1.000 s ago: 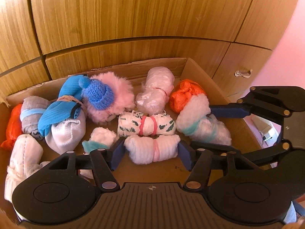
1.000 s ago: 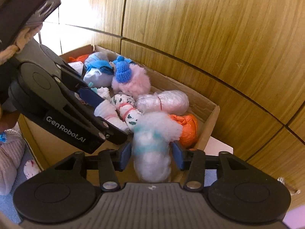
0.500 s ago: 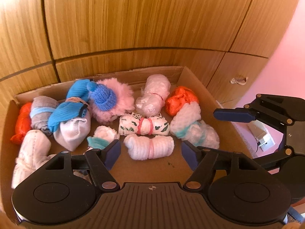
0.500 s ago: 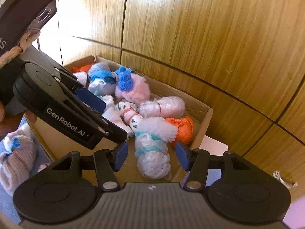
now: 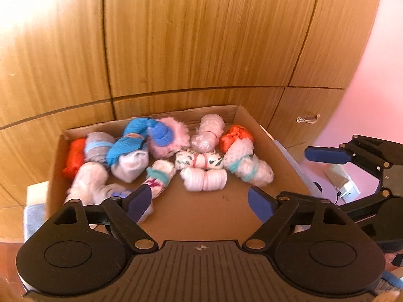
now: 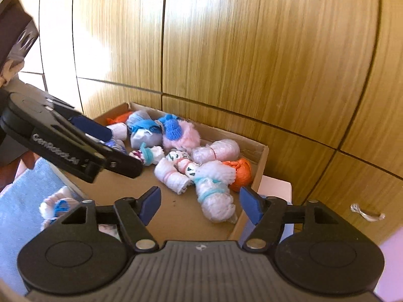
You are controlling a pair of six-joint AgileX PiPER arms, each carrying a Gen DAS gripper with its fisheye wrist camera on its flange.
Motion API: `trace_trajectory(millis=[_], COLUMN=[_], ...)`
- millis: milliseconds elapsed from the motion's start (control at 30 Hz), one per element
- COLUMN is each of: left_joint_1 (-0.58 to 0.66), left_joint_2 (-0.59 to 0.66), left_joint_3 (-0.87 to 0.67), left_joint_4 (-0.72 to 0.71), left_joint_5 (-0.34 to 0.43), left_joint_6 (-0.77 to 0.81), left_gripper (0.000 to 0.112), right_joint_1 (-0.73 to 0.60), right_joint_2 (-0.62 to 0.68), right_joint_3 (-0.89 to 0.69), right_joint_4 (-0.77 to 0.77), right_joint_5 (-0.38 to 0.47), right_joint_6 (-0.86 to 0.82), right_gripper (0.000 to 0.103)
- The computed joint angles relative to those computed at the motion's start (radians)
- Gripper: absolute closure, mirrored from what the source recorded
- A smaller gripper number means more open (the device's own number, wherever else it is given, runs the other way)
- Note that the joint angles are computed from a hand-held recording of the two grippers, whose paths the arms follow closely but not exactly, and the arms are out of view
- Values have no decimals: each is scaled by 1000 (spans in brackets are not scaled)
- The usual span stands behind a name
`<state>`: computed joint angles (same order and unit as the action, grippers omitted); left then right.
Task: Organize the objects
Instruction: 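Withdraw both tools from the box back over the sock pile, then grasp the striped plastic-wrapped bundle with the left tool while the right tool grasps the grey blue-looped sock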
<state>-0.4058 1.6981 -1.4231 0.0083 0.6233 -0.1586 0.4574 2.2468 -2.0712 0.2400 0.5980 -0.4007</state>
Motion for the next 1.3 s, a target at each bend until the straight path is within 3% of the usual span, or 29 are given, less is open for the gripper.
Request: trace_trajectory(millis=[267,433,600,733,867,1100,1300], left_joint_1=[3,-28,-36,-6,24,71,102], left_joint_2=[-279,-453,-555,-612,-639,-664,-635], left_joint_3=[339,579,735,801,833,877,861], left_joint_4=[115,408,585,584,560,513,436], left_joint_5=[-118,-179,-209,-213,-217,-240,-272], left_joint_6=[-134,-434,-659,-677,-646,-582,-499], left_gripper=[19,13,12,12,12,12,12], right_joint_1=[33,60,128,175,217,265,270], right_joint_2=[-194,-295,-347,-328,-268,-153,-103], right_joint_3=[361,594,730,718,648,516,462], right_joint_4=[31,51,-166,-18,4,-324,-337], right_joint_5=[-211,-367,-468,-472,-457,-428,-403], right_joint_6=[23,92,332,192,176,492,501], right_gripper=[26,23,23,25,27,38,44])
